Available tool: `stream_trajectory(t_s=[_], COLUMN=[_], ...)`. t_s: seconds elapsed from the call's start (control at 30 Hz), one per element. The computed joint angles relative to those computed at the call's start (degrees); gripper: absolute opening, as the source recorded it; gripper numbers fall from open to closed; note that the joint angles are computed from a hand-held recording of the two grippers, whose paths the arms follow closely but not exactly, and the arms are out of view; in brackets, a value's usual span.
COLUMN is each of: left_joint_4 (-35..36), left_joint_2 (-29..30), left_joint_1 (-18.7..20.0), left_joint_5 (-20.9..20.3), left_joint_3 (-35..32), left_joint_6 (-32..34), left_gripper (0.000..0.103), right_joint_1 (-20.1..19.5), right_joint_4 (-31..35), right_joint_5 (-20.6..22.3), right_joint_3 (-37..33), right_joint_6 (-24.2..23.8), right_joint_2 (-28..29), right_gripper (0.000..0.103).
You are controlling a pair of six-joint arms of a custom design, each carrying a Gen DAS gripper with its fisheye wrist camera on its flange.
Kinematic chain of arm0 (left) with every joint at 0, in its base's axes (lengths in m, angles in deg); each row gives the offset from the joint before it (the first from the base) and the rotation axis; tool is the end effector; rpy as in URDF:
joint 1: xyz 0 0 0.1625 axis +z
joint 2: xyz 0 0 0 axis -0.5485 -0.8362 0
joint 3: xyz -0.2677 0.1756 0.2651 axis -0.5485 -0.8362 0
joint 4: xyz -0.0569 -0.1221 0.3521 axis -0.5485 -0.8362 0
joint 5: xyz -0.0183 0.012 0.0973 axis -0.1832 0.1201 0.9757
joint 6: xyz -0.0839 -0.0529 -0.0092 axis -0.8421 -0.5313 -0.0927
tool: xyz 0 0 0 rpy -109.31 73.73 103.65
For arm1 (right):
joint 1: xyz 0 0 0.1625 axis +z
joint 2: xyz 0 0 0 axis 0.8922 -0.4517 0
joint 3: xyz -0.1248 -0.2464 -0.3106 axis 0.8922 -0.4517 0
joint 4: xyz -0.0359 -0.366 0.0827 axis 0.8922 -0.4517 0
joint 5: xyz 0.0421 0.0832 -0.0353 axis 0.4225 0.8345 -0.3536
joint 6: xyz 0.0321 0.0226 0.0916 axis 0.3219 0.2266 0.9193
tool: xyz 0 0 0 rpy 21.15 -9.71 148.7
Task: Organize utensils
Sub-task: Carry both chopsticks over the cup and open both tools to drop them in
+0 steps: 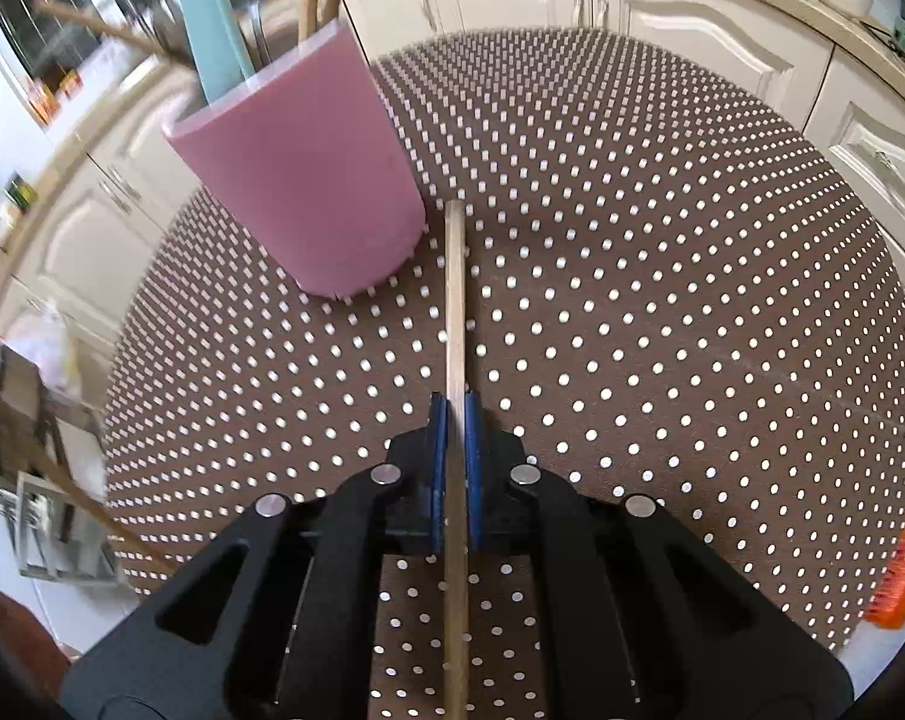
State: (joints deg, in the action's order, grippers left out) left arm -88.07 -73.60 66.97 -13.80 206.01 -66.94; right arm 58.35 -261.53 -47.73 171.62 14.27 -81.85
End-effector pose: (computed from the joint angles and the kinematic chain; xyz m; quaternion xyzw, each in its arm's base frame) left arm -0.0717 -0.3013 0.3233 0.2721 0.8299 -0.4292 0.2300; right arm 0.3472 -0.4267 -0.0066 0.1126 -0.9364 0.2163 0.2525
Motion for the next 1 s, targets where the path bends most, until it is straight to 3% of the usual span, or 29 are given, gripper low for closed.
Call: stream_trajectory(t_s=[0.2, 0.37, 0.5, 0.83, 1.0], left_joint_4=[-4.0, -7.4, -14.5, -35.8, -44.4], left_joint_2=[0.1, 1.4, 4.1, 14.3, 19.6], left_joint_1=[-0.9, -1.9, -2.3, 1.7, 5.1], left_joint_5=[-0.4, -0.6, -0.8, -6.6, -10.6], left_joint_3=[0.2, -0.1, -0.1, -3.5, -6.6], left_joint_6=[2.6, 4.4, 8.0, 17.9, 21.9], left_gripper=[0.005, 0.005, 0.005, 0.005, 0.005], right_joint_1=[0.0, 1.1, 1.8, 3.7, 2.5], right_joint_4=[-18.5, -29.3, -38.1, -59.5, -62.9], right_joint_5=[5.2, 7.9, 9.7, 14.9, 17.9], right_joint_3=[7.2, 9.6, 10.3, 4.1, -0.4], right_joint_6=[-6.4, -11.6, -16.6, -26.4, -30.5], right_joint_2=[-3.0, -4.4, -4.7, 2.2, 4.2], right_gripper=[0.006, 0.006, 0.006, 0.006, 0.007])
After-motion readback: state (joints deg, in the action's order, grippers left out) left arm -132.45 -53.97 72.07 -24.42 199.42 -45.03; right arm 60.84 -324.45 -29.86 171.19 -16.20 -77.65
